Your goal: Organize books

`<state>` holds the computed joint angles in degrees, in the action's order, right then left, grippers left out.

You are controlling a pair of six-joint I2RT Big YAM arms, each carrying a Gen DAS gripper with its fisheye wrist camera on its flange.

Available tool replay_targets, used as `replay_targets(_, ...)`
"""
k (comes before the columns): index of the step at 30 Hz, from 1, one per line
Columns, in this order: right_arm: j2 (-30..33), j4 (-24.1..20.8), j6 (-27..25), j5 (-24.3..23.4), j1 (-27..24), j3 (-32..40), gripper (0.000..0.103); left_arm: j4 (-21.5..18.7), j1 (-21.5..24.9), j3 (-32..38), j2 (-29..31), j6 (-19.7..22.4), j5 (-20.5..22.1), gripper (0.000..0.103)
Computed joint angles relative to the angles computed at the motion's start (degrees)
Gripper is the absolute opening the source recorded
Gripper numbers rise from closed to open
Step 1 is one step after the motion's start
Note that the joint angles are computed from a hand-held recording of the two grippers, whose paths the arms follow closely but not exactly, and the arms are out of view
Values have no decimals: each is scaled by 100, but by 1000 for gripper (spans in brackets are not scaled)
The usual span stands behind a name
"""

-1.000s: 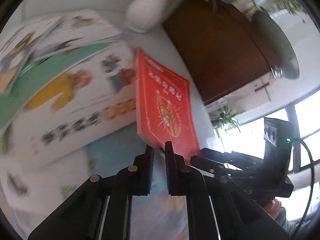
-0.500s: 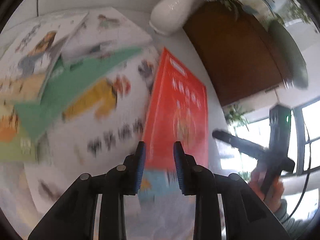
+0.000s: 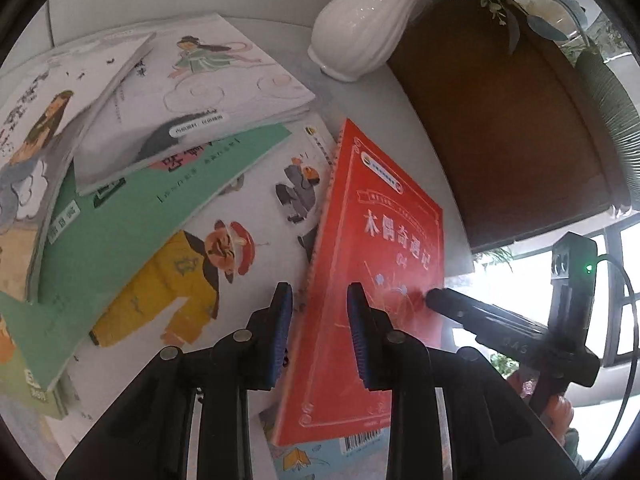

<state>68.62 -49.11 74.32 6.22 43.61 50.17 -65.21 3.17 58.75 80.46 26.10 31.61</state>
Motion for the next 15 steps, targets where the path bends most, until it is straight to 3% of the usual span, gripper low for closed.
replay_targets(5, 161, -240, -279, 68, 211, 284, 39, 23, 168, -200, -280, 41, -80, 26)
replay_targets(10, 194, -241, -390, 75, 479, 514, 39, -667, 828, -449, -806, 838, -64, 26)
replay_targets(15, 527, -171, -461, 53, 975, 850, 40, -1024, 1695, -693, -1045, 1315, -271, 26)
